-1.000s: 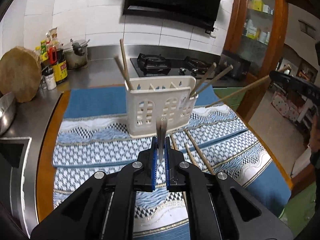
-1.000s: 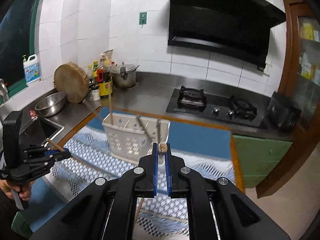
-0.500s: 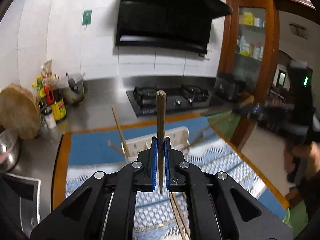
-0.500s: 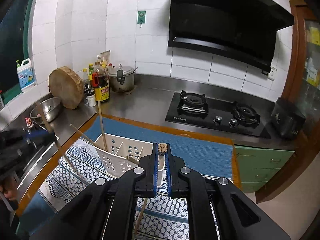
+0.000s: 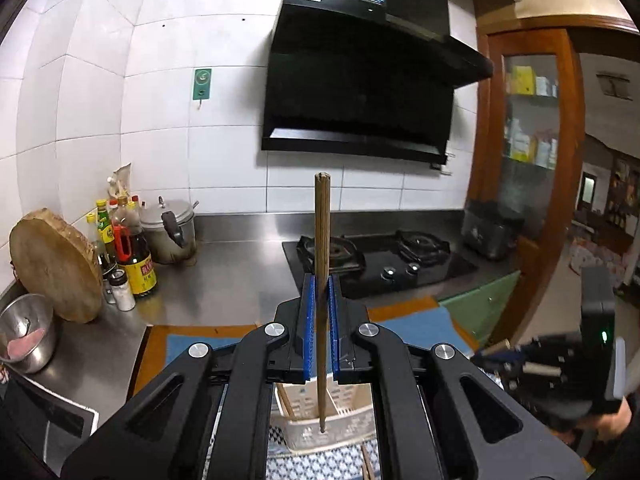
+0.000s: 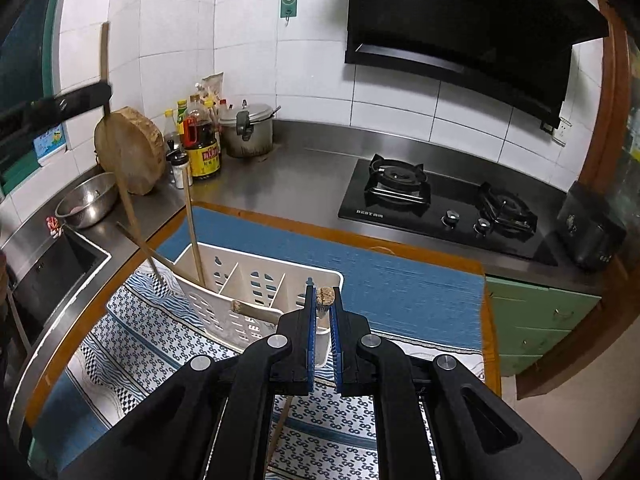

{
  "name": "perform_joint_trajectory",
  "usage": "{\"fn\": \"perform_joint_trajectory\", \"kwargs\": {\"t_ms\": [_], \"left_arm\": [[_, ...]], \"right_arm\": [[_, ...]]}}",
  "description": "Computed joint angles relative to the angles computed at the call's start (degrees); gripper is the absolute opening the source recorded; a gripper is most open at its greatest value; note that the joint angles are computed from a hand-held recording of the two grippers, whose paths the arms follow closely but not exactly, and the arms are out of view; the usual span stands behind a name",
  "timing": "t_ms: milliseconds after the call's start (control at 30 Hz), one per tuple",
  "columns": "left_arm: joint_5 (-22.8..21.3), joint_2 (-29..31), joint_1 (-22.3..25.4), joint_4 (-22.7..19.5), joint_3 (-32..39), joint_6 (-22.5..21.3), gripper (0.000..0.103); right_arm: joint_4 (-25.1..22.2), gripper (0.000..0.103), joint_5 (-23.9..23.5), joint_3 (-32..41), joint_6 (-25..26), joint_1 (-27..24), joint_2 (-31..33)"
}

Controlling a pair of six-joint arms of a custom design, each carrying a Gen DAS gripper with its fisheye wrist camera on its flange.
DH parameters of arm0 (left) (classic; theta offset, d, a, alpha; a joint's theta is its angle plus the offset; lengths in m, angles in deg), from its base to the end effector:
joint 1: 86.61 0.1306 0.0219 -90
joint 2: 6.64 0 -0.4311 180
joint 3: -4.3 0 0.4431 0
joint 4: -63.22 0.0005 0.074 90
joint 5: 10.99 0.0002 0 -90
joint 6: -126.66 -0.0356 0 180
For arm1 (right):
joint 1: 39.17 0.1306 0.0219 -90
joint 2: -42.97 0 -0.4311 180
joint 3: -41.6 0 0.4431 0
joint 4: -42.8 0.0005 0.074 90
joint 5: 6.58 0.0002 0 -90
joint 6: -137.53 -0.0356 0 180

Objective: Organize utensils
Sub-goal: 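Lift both held chopsticks upright and carry them over the white holder, then lower the chopsticks into the holder and open both grippers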

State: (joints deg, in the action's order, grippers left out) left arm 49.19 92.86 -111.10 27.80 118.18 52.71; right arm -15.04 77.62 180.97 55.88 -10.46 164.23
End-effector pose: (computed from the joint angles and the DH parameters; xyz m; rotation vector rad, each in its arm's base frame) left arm 0.5714 -0.2414 0.6280 -0.2020 1.8768 0.0220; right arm 0.6570 0.3634 0.5668 -0.7750 2.1420 0.3024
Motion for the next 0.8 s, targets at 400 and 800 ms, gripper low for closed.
{"fn": "perform_joint_trajectory", "kwargs": {"t_ms": [400, 800], "left_arm": [[2.0, 4.0, 2.3, -1.8, 0.7, 3.6, 0.005], [3.8, 3.2, 2.8, -4.1, -1.9, 6.6, 0.015]], "right_arm": [[0.2, 0.007, -0.6, 0.3, 0.4, 0.0, 1.0], [4.2, 0.032, -0.5, -4.4, -0.7, -0.4, -2.6]]}}
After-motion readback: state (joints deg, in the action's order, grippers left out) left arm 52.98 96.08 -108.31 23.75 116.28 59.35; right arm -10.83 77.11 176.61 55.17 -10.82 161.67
